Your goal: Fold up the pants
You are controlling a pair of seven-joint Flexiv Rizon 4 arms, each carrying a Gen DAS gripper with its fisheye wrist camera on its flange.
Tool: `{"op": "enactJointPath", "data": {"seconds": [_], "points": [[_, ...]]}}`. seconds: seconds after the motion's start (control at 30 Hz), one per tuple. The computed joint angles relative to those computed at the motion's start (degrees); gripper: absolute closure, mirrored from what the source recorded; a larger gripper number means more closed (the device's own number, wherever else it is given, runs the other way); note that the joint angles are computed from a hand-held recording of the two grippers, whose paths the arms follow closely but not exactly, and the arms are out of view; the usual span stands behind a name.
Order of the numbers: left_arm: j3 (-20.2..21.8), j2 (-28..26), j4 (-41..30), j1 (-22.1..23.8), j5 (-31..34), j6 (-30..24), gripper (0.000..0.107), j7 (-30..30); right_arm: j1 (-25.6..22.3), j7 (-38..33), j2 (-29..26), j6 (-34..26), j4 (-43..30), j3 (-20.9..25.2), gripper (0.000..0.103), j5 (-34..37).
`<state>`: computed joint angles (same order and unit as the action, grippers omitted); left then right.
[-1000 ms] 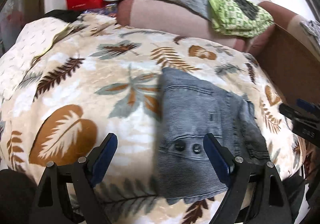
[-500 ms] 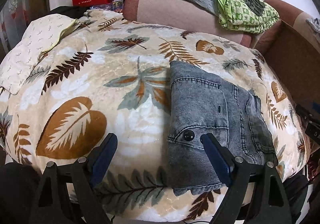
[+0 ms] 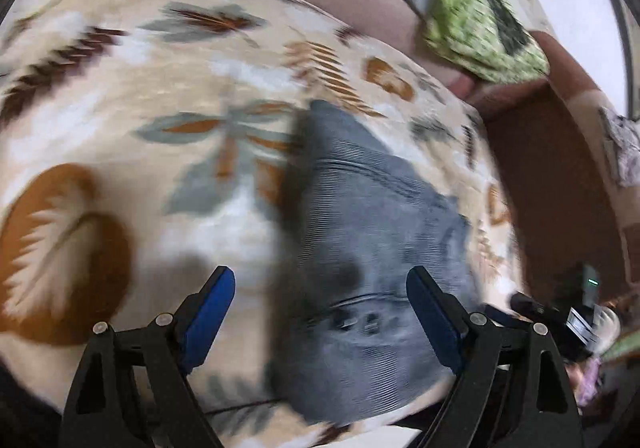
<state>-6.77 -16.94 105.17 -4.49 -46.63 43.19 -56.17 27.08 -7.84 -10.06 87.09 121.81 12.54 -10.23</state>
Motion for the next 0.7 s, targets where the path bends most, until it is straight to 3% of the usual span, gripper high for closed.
{"op": "enactJointPath", "data": {"seconds": [0.07,0.17,0.23,0.27,0.43,0.5,0.7], "points": [[-0.8,-1.3,-1.3,-0.3,-0.2,-0.4,0.019,1.1,-3.9,-6.2,-3.7,4.6,-2.5,5.4,0.016,6.7],[-1.1,-4.2,-3.2,-1.0,1.6,-0.2,0.019,-1.1,-6.6,-8.0,-7.2,4.0,-4.9,8.7,0.016,9.4],[-1.3,-5.8,-4.1,-0.8,2.7,-1.3,0.020,-2.4,-8.6,-13.0,-10.5,7.8,-7.0,12.6,0.016,16.3],[-1.8,-5.2,-3.1,-0.9,2.1,0.4,0.020,-0.6,-7.9,-11.0,-11.0,9.8,-6.5,11.8,0.015,14.3],[-1.5,-4.8,-3.1,-1.6,5.1,1.8,0.023,-1.6,-6.1,-9.1,-11.2,6.4,-7.5,9.3,0.017,10.8],[-1.4,-4.6,-2.9,-2.0,6.3,2.9,0.023,-2.0,-7.8,-11.4,-11.6,4.8,-9.1,10.9,0.016,12.9],[-0.7,-3.7,-2.1,-3.3,11.5,7.9,0.023,-3.1,-6.2,-11.8,-10.4,0.3,-9.9,8.7,0.016,13.6]]}}
